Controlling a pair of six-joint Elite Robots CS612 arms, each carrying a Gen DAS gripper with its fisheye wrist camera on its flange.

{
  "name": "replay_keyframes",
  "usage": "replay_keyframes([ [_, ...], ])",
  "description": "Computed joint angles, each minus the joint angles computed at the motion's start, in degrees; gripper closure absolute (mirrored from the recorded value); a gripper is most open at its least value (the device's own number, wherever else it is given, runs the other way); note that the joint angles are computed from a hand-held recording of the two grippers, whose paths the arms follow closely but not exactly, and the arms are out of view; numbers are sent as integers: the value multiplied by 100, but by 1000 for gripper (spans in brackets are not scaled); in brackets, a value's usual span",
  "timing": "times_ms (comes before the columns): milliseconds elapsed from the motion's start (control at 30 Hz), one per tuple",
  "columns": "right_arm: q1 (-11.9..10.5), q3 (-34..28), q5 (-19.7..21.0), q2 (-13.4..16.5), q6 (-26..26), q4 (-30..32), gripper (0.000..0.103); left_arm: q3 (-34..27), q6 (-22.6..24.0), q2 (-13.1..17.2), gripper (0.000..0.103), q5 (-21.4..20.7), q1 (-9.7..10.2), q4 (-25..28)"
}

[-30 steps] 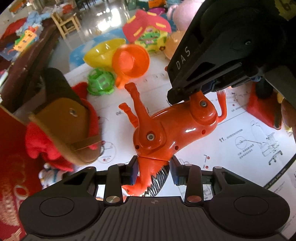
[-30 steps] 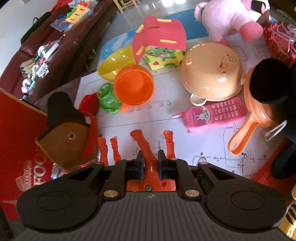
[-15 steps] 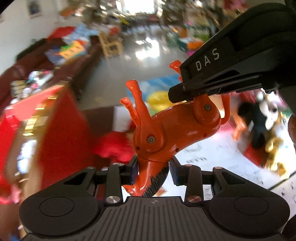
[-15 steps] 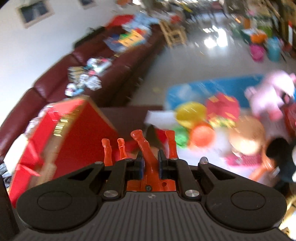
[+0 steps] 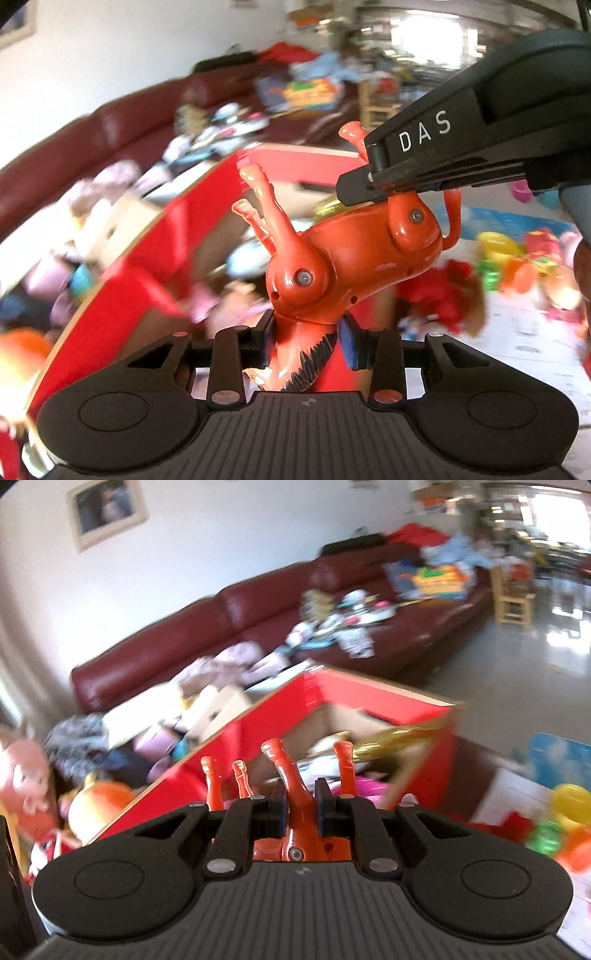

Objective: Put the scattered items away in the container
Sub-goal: 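Lift the orange toy with both grippers and carry it over the red box, then open both grippers to drop the orange toy into the red box, then move both grippers back over the table toward the brown plush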

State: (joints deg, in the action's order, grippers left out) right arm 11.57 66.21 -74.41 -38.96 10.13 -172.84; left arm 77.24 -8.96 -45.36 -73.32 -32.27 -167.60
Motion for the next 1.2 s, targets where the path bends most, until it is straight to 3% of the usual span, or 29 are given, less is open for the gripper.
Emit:
replay_keyframes([
  [167, 183, -887, 410, 448, -490, 696, 85, 96, -605, -51, 66, 414, 197, 250],
  [233, 221, -1211, 555, 627, -444, 822, 76, 72, -832, -34, 57, 510, 235, 357],
  [300, 227, -1330, 646, 706, -407, 875, 27, 26, -972, 7, 27, 614, 254, 382],
  [333, 236, -1314, 617, 709, -385, 822, 23, 11, -1008, 28, 22, 692, 240, 348],
  [767, 114, -916, 500, 535, -487, 1067, 21, -389, -483, 319, 14, 372, 118, 364],
  [1200, -46, -478, 540, 288, -38, 705, 19, -497, -81, 391, 13, 484, -17, -19],
])
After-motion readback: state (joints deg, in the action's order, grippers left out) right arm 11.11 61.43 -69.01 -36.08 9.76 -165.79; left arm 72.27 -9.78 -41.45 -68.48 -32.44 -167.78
